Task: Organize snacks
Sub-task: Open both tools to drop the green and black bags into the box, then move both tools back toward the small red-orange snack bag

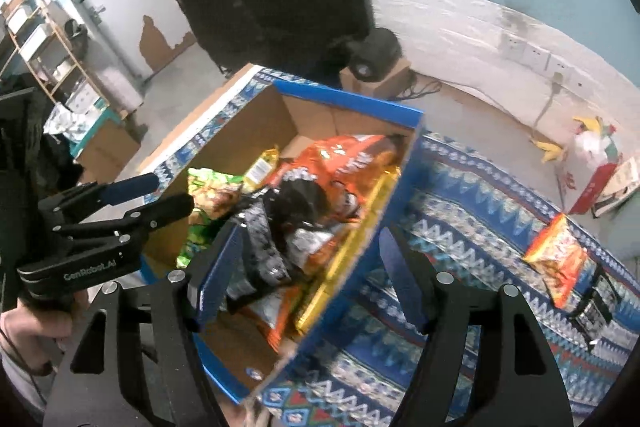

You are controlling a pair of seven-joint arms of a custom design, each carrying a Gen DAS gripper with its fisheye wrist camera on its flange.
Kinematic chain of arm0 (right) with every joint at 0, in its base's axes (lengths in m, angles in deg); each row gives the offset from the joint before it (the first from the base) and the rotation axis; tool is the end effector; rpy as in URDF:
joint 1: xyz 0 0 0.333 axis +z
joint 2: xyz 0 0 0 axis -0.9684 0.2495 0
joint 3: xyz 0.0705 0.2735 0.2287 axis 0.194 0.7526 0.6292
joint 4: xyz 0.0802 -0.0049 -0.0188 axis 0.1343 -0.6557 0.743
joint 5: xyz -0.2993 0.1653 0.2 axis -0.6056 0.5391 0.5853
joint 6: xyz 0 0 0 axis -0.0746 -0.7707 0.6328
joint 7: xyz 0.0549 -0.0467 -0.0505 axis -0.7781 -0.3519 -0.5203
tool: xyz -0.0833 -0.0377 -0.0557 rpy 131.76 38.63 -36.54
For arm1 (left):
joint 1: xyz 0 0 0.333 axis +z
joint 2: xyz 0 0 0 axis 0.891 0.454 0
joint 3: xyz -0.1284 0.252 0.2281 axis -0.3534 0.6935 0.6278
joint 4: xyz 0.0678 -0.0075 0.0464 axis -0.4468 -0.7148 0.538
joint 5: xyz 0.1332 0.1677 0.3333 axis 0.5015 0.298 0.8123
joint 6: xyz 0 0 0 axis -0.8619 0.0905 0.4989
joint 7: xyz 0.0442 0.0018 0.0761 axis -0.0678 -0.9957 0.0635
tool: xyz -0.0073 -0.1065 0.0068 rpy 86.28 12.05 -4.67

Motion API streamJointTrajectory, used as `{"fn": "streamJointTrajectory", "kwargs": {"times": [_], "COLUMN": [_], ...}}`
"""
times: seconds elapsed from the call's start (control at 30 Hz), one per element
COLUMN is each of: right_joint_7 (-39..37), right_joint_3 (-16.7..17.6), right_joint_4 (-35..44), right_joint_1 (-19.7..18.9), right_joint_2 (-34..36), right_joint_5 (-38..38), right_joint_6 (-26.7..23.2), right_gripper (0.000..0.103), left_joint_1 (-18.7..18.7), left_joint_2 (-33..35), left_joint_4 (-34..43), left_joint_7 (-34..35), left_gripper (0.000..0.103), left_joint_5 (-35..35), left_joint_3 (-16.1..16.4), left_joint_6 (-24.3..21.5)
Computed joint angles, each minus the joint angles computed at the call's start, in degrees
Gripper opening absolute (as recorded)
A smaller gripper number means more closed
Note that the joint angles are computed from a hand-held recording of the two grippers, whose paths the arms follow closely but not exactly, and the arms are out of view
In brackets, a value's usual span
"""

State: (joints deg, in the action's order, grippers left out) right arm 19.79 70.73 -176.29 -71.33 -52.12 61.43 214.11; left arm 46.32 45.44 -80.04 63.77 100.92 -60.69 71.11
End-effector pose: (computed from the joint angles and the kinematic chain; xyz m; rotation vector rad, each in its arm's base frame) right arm 0.5286 0.0448 0.4364 -2.3379 0.8764 0.1413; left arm 0.4098 -0.2839 0.4173 -2.2627 1.3547 -0.5289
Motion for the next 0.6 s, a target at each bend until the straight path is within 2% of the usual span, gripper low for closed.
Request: {"fn": "streamJointTrajectory", "kwargs": {"times": [0.23,0.6], "right_joint_7": [-1.5,-1.49], "right_joint_3": [-1.6,-3.45], "right_joint_4": [0.78,4.05], "right_joint_1": [-2.31,-6.87], "right_joint_2": [0.55,2.72], "right_joint_5": [-0.48,-0.82], "right_joint_6": [0.17,-1.59], "right_gripper": [0.072,0.074], "left_joint_1": [-1.88,-6.09], "left_joint_2": [4.02,11.14], "left_joint_4": [5.38,14.35], "left_joint_7": [2.37,7.82], "left_gripper": [0.065,0.066], "left_joint_5": [0.96,0.75], "left_joint_3": [-0.54,0.39], "left_joint_6": [-1.27,-4.58]}}
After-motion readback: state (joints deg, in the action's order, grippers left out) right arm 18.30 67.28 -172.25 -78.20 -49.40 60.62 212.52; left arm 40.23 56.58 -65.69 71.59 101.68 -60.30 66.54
